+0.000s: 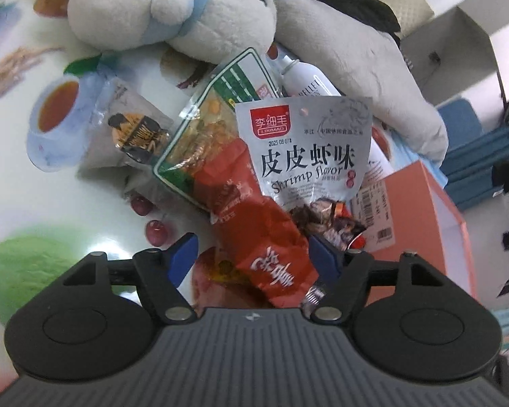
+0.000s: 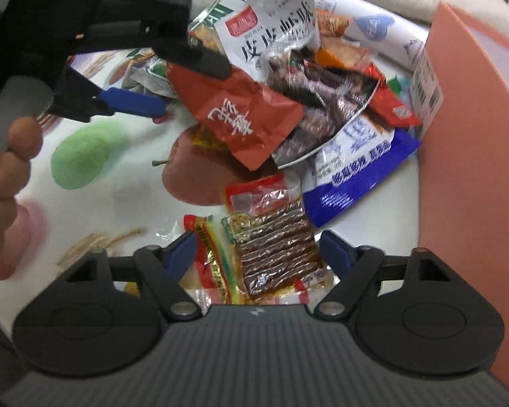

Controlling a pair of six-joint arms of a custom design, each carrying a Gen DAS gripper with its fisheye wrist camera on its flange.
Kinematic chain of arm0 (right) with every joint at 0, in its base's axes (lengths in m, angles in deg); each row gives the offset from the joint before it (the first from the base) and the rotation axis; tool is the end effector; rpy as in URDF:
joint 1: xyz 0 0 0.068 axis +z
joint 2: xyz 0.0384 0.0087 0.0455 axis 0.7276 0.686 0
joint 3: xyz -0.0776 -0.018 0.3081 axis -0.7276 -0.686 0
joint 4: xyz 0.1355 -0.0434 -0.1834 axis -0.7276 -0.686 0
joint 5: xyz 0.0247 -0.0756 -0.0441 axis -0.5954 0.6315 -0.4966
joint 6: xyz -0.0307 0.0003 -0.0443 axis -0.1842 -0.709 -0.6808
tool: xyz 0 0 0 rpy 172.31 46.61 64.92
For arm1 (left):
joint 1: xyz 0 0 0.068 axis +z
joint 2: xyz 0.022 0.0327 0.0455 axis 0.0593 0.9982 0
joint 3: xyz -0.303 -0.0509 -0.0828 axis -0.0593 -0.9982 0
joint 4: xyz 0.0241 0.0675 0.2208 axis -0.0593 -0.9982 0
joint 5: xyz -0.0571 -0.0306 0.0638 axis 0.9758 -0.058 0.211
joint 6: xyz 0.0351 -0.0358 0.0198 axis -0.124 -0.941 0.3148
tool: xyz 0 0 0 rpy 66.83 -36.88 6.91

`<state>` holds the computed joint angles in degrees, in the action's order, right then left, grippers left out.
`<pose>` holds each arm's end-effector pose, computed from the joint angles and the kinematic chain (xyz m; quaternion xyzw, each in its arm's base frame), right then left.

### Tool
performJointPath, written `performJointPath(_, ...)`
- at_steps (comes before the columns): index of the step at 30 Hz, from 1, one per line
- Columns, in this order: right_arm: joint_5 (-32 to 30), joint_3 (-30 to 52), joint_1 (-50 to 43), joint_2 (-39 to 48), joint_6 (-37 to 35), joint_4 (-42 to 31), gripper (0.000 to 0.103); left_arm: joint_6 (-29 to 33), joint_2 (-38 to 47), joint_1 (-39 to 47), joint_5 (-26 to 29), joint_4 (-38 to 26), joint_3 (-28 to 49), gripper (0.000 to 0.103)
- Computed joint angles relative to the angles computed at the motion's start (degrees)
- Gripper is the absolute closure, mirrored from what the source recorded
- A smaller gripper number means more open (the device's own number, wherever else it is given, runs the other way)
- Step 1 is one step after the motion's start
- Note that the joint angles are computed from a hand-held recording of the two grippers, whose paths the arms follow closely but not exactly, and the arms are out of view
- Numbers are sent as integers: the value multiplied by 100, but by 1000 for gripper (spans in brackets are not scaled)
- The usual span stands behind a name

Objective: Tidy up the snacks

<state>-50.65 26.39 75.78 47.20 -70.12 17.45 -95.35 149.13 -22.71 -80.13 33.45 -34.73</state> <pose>0.2747 0.1615 0.0392 -0.3907 0.8859 0.1304 0.2133 0.2471 -0.1148 0.0379 -0.3661 0.8569 -0.2133 0.2935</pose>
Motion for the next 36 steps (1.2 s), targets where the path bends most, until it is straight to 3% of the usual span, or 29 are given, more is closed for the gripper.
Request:
performJointPath(2, -44, -27, -6, -22, -146, 12, 23, -128, 67, -8, 30, 62, 44, 27)
performJointPath(8, 60, -124, -36, -134, -311, 9, 43, -552, 240, -162, -136, 74, 322, 27)
performJointPath(13, 60, -99, -92, -264, -274, -189, 50, -1114, 344, -376, -699, -182, 566, 28)
performJointPath(14, 57, -71, -106, -263, -267, -231, 50, -1196, 367, -380, -731, -270, 615, 36)
performJointPath(20, -241, 34, -240, -258, -228, -477, 50, -1201, 281, -466, -885, -996, 913, 51)
performJointPath(25, -250, -175, -258, -338, -303, -248, 50, -1102, 143, -590, -862, -886, 613, 60)
performJointPath(27, -219, -319, -270, -379, -231, -133, 50, -1016, -56, -761, -937, -1091, 475, 69)
performJointPath(28, -252, -405, -299, -405, -184, -86, 50, -962, -153, -842, -928, -1180, 399, 79)
performJointPath(29, -267, -510, -317, -448, -128, -31, 50, -933, -229, -933, -902, -1143, 271, 80)
performJointPath(33, -321, -912, -372, -633, -6, 194, 50, -1069, -447, -1389, -1089, -1403, 7, 92)
performJointPath(36, -289, -1246, -365, -760, 24, 470, 50, -1400, -452, -1797, -1291, -1198, -275, 96)
